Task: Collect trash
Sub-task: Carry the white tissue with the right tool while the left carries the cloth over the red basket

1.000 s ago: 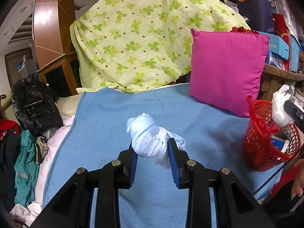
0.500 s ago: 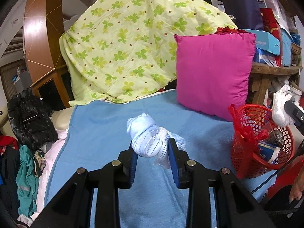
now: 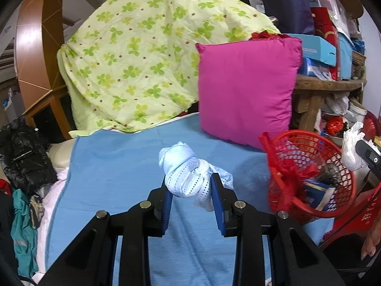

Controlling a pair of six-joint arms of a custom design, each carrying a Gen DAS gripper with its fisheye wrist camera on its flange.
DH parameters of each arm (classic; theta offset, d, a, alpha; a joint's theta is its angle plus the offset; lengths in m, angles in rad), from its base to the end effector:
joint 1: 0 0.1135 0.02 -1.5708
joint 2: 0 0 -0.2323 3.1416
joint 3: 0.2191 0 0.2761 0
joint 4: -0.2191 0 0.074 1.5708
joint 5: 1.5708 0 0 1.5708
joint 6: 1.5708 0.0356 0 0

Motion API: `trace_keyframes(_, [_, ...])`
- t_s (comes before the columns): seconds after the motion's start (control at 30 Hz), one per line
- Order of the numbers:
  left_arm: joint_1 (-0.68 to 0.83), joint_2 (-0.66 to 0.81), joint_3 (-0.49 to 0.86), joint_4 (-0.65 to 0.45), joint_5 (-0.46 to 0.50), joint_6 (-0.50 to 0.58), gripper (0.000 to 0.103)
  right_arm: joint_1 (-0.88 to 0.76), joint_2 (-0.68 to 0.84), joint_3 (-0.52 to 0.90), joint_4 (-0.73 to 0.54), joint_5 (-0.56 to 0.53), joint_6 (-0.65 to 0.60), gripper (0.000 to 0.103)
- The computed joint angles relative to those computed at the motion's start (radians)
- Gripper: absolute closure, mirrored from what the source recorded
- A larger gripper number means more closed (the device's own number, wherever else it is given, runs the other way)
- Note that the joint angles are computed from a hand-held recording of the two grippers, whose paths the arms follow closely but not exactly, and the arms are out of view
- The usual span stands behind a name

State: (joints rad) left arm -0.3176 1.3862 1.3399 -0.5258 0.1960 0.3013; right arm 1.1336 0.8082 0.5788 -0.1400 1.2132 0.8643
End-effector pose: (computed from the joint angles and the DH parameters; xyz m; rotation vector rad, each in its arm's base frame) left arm 0.3217 -0.1131 0.3304 0.7594 1.9991 -0.2194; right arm 0.1218 0.1818 0.2474 0.5194 1.6262 0.3093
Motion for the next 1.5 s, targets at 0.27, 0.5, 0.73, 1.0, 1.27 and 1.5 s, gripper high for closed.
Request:
trace_keyframes(0.27, [-0.070, -0.023, -0.017, -0.007, -0.009, 0.003, 0.070, 0.031, -0.037, -0.023, -0.156, 0.108, 0.203, 0.065])
trace_keyframes(0.5, [-0.114, -0.028, -0.022, -0.007, -0.032, -0.005, 0.070, 0.049, -0.080, -0.053, -0.319, 0.130, 0.373, 0.065])
trace_keyframes(0.73, [-0.165, -0.042, -0.035, -0.006, -0.063, -0.004, 0.070, 0.056, -0.108, -0.082, -0.281, 0.144, 0.329, 0.065])
trace_keyframes(1.0, [-0.202, -0.038, -0.022, -0.022, -0.078, -0.004, 0.070, 0.055, -0.148, -0.118, -0.213, 0.151, 0.275, 0.065])
trace_keyframes(1.27, [-0.243, -0.029, -0.007, -0.021, -0.095, -0.008, 0.070, 0.077, -0.161, -0.120, -0.270, 0.187, 0.347, 0.065])
trace_keyframes(1.5, [-0.269, -0.002, 0.017, -0.020, -0.100, -0.016, 0.070, 0.088, -0.165, -0.116, -0.324, 0.208, 0.414, 0.065])
